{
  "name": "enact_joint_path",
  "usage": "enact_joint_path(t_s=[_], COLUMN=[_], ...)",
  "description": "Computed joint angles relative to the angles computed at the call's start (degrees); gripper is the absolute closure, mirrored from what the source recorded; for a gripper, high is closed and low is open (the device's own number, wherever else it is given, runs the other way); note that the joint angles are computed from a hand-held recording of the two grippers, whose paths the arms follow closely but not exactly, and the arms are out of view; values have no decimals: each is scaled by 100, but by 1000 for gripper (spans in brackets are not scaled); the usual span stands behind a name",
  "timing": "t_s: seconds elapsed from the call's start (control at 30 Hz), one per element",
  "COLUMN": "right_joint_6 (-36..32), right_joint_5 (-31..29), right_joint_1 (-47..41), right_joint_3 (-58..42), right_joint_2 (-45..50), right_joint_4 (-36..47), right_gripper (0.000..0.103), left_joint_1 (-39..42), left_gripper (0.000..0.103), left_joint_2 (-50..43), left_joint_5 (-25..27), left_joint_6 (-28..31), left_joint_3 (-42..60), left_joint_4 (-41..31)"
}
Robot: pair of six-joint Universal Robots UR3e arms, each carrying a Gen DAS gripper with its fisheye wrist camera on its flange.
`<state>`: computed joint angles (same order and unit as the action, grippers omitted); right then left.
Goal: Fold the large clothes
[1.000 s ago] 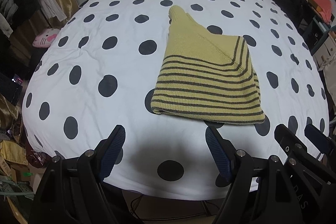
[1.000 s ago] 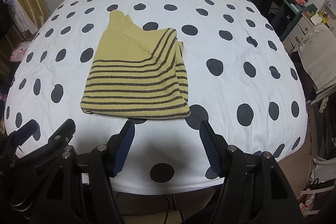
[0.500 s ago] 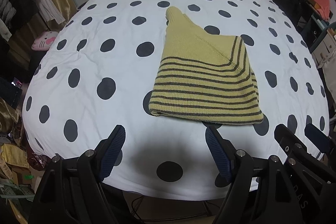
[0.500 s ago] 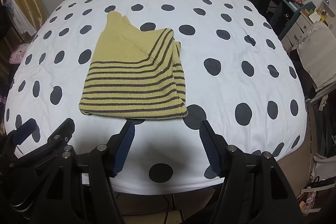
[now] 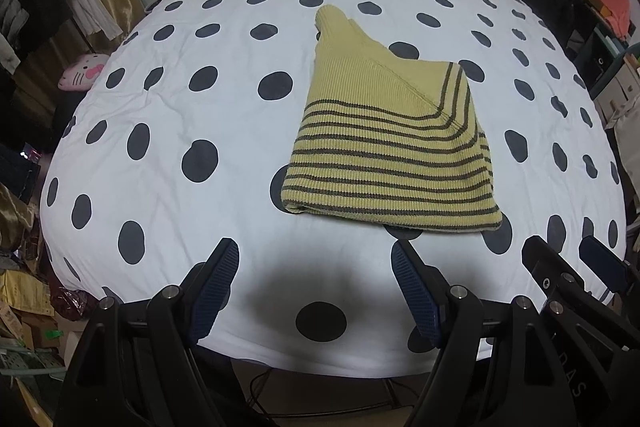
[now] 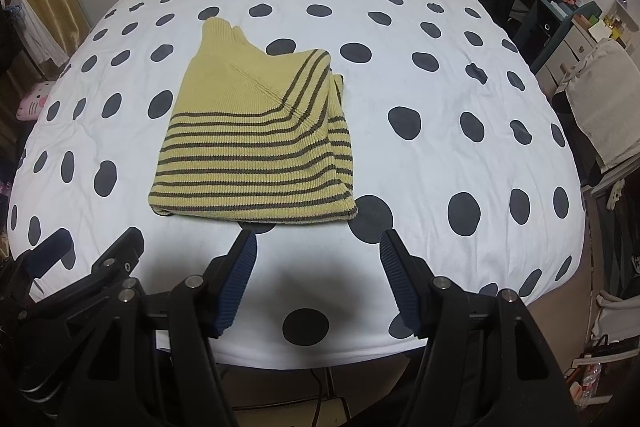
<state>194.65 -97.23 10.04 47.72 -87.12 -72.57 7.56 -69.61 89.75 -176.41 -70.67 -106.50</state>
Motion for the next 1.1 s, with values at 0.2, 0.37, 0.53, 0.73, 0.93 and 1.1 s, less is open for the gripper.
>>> enact_joint_path(t_s=[0.2,0.37,0.53,0.73,0.93,1.1], right_joint_6=[135,130,119,119,108,100], right_joint_5=[-45,-47,-38,-35,-34,-30], right_joint_1=[102,100,89,88,80,71], right_joint_3=[66,87,86,88,94,102], right_joint_2=[-15,-25,-28,-30,-36,-43], right_joint_4=[-13,-34,-23,-22,-21,-21], right_gripper=[38,38,38,38,38,38], left_joint_1=[-41,-27,-11,-33,-63,-70], left_gripper=[24,24,24,24,24,24], left_joint_2=[0,10,15,15,-1,-12], left_joint_5=[46,42,32,47,57,61], left_joint_6=[-24,-8,12,-7,-43,-50], left_joint_3=[-13,-22,-22,-22,-7,4], left_joint_4=[-15,-16,-23,-26,-28,-32])
